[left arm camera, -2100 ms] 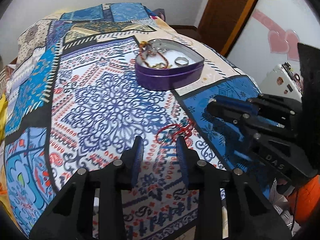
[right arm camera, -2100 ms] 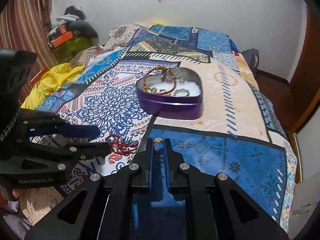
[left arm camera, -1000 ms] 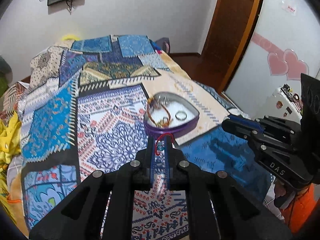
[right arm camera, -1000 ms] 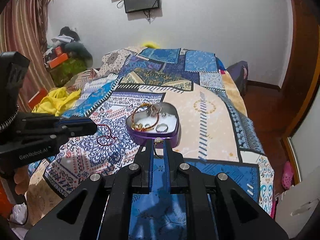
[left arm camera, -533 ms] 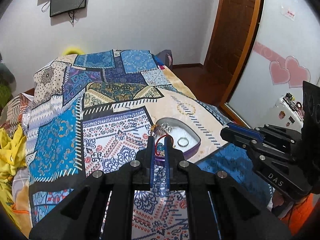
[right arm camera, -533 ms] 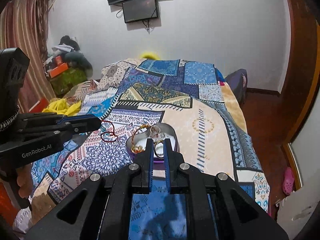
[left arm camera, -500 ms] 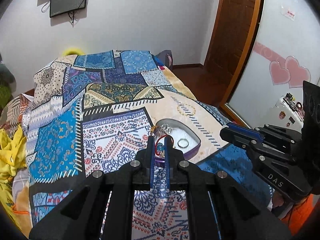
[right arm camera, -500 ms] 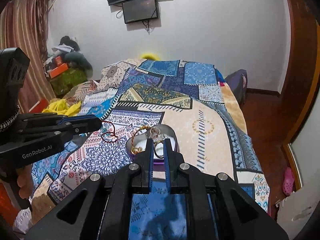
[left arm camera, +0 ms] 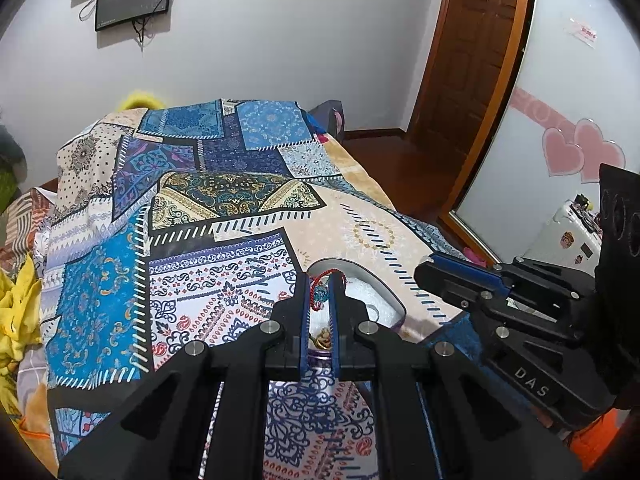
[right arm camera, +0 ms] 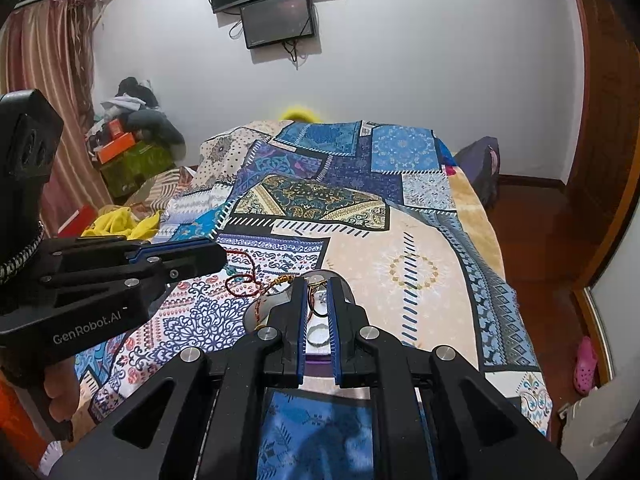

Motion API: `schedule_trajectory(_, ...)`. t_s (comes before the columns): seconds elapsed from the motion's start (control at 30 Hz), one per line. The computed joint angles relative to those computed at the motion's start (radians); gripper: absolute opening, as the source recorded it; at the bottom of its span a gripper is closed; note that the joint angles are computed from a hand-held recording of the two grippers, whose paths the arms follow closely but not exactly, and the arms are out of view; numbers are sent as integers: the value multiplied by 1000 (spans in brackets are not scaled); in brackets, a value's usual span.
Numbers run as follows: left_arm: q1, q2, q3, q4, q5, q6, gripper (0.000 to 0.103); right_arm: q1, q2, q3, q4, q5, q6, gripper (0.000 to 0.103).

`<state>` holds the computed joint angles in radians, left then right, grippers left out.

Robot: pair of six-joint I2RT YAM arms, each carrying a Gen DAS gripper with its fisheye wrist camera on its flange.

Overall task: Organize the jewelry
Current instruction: 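Carry the red cord and keyring over the tin with both tools, then lower the cord and keyring into the tin and open both tools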

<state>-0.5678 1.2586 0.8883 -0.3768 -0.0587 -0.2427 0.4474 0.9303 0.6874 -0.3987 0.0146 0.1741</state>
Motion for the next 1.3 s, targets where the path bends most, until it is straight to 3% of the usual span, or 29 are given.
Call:
schedule_trajectory(0.3, 24, 98, 15, 41, 32, 2, 7, -45, 102, 16, 40, -72, -21, 9)
schedule_trajectory(0.47, 29, 143, 18, 54, 56, 0, 7, -85, 165, 33, 37, -149, -28, 9)
schedule_trajectory(0.83, 15, 169, 35, 30, 55, 17, 7, -110, 218, 62, -9, -203, -34, 9)
schedule_trajectory(0.97, 5, 141, 34, 6, 37, 17, 7, -104, 199, 67, -27, -187, -34, 10)
schedule_trajectory(1.1, 0, 88, 28, -24, 20, 10, 8, -87, 140, 78, -63, -147, -29, 21)
schedule_trajectory(1.17, -6, 49, 25, -44, -1, 6, 9, -74, 101, 88, -84, -120, -29, 21)
schedule_trajectory(1.23, -9, 13, 30, -66, -18, 4, 13, -56, 64, 99, -103, -90, -25, 21)
schedule_trajectory(1.3, -22, -45, 28, -91, -50, -7, 25, -22, 2, 117, -135, -33, -15, 21)
